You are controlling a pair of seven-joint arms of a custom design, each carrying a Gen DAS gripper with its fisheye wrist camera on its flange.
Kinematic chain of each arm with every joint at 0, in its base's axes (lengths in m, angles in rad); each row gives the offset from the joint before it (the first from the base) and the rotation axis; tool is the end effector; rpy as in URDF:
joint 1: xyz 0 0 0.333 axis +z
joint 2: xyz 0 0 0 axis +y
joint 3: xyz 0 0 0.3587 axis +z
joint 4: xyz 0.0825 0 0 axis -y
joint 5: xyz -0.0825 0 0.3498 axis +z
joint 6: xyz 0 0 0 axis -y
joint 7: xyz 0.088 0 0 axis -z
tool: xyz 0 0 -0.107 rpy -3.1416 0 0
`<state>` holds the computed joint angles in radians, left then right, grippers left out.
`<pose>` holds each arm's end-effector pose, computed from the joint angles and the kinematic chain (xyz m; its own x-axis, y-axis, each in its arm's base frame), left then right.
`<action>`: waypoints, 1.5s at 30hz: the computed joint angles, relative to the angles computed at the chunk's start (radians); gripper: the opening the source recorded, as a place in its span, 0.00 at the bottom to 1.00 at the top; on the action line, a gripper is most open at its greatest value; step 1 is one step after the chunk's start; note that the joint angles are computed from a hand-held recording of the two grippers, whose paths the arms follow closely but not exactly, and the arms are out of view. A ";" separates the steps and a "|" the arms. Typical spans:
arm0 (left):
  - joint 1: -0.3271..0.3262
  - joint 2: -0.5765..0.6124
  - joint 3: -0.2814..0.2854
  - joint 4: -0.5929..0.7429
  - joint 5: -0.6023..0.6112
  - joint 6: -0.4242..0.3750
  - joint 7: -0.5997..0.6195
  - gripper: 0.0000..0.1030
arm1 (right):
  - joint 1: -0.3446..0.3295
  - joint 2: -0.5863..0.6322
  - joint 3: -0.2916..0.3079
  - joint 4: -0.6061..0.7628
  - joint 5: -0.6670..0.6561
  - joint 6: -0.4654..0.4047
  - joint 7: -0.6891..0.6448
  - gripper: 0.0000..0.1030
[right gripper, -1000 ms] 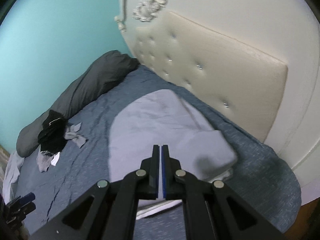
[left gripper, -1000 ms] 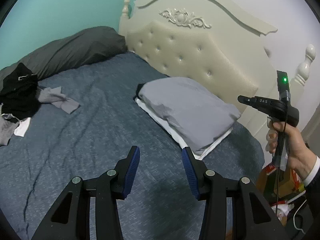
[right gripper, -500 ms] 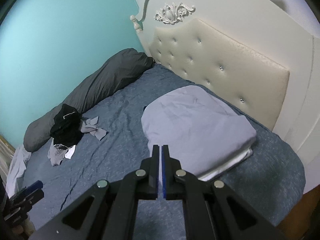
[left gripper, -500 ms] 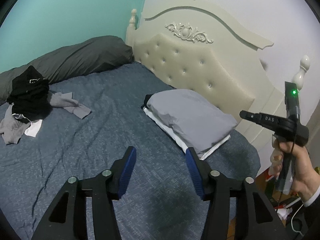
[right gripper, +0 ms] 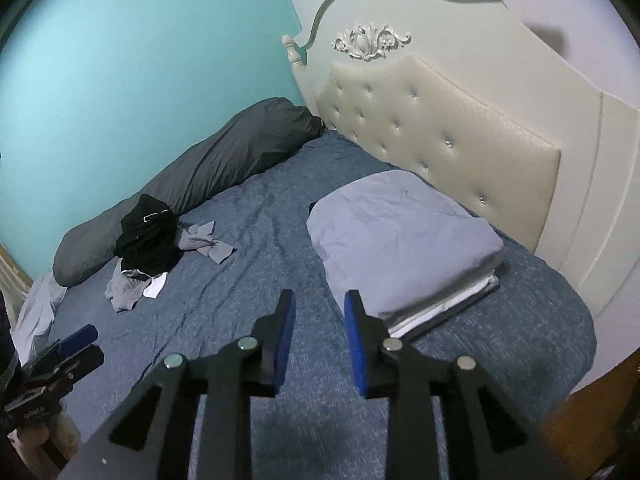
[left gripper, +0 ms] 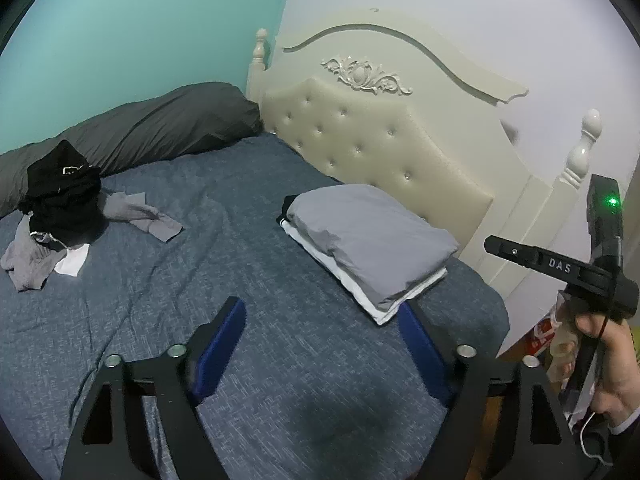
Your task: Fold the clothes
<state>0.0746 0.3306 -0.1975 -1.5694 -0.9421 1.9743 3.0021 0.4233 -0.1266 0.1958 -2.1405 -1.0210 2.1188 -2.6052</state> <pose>0.6467 -0.1117 0.5420 -0.9379 -0.2806 0.2040 -0.3285 0.5296 -0.7820 0.4242 0.2601 0.5459 -0.7045 -0.6498 -0.2853 -0.2688 0.6164 -0.7402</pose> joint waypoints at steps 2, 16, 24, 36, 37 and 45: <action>0.007 -0.012 0.001 -0.012 -0.010 -0.001 0.015 0.84 | 0.012 0.007 0.015 0.016 0.007 -0.035 -0.001 0.28; 0.024 -0.066 0.023 -0.064 -0.050 -0.037 0.067 1.00 | 0.111 0.063 0.054 0.134 0.039 -0.231 -0.009 0.69; 0.025 -0.092 0.033 -0.097 -0.066 -0.033 0.110 1.00 | 0.151 0.090 0.053 0.177 0.053 -0.287 -0.022 0.72; 0.033 -0.133 0.056 -0.135 -0.078 -0.060 0.142 1.00 | 0.211 0.131 0.065 0.247 0.036 -0.372 -0.010 0.73; 0.034 -0.136 0.057 -0.139 -0.080 -0.064 0.145 1.00 | 0.216 0.135 0.066 0.254 0.034 -0.382 -0.011 0.73; 0.043 -0.174 0.073 -0.175 -0.105 -0.085 0.182 1.00 | 0.255 0.153 0.069 0.291 0.024 -0.439 -0.009 0.73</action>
<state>0.1179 0.1569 -0.1241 -1.7448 -1.0469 1.8897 3.1839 0.6781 0.0265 0.2649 -1.8492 -0.9970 1.6797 -2.6142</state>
